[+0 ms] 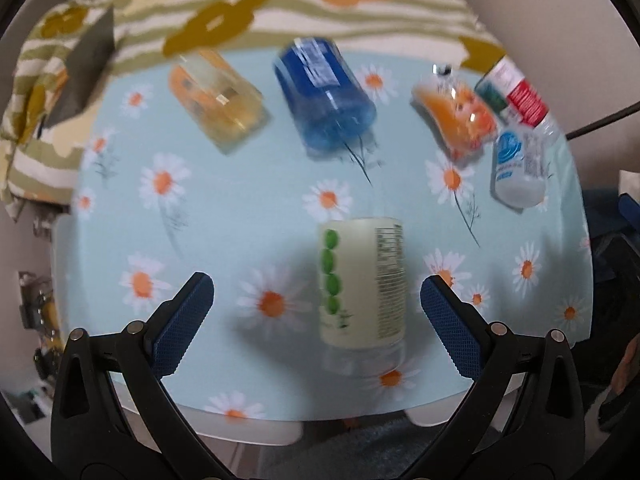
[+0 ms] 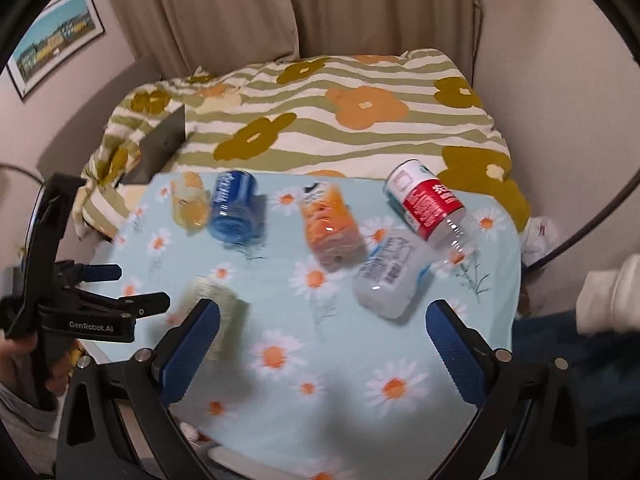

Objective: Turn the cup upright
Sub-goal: 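Bring the cup to the left gripper and grasp it while the right gripper releases, then carry the cup upright in the left gripper above the cloth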

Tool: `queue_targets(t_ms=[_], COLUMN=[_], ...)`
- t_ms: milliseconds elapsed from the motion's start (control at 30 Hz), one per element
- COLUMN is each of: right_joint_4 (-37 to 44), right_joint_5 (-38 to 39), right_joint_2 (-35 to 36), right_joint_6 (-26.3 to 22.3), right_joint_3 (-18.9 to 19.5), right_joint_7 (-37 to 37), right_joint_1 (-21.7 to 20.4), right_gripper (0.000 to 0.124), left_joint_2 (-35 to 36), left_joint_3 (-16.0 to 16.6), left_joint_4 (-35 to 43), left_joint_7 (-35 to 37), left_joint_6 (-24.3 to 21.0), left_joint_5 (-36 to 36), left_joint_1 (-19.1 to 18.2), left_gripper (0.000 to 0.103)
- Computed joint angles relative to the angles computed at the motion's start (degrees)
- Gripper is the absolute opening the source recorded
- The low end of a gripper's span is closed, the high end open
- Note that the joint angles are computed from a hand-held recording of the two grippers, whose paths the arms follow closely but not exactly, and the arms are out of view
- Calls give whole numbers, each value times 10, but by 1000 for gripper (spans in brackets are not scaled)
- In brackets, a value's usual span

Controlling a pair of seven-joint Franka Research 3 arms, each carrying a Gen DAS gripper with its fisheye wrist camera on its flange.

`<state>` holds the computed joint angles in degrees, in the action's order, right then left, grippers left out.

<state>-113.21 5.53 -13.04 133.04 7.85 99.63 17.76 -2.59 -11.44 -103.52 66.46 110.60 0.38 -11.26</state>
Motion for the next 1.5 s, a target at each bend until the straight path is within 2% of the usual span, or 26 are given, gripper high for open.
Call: queue_targets(t_ms=[267,467,533,567,933,1000,1100,1200,1300,1367,1433,1500], right_joint_4=[-37,-43,-42,-42,-37,-34,-39,-48,-55,-57,-65,-76], right_joint_5=[65,65,74,77,81,81,78,73,73,72,52,31], right_joint_2=[15,25,28,30,29,25,10,-3,-9,-10,-16,-24], right_joint_6=[20,29,29,29,21,20,30,49,69,73,83,92], right_joint_3=[-28,-30,-31,-31,-30,-30,-27,-21,-16,-14,-6,1], right_joint_7=[-77,-111,-119,-121,-113,-110,-103,-96,-87,-82,-65,-50], right_joint_1=[-7,-15,-15,-15,-19,-19,-18,-17,-13,-11,-12,-14], right_gripper=[103,103,103,103,103,103,103,103,103,103,103,103], left_joint_2=[107,156,164,167,120,89,30,-49,-90,-94,-109,-115], left_joint_3=[-8,-13,-14,-15,-18,-17,-12,-10,-10,-8,-18,-37], left_joint_4=[111,156,162,161,116,89,29,-81,-159,-187,-234,-263], left_joint_7=[-38,-53,-53,-52,-36,-34,-37,-62,-99,-115,-156,-213], left_joint_6=[-90,-132,-138,-137,-92,-61,18,155,276,353,439,506], left_joint_5=[-12,-16,-20,-23,-29,-38,-46,-27,8,34,90,169], left_joint_1=[-4,-6,-6,-5,-6,-4,-3,-7,-8,-5,6,30], left_gripper=[103,95,73,68,64,64,64,64,64,64,64,64])
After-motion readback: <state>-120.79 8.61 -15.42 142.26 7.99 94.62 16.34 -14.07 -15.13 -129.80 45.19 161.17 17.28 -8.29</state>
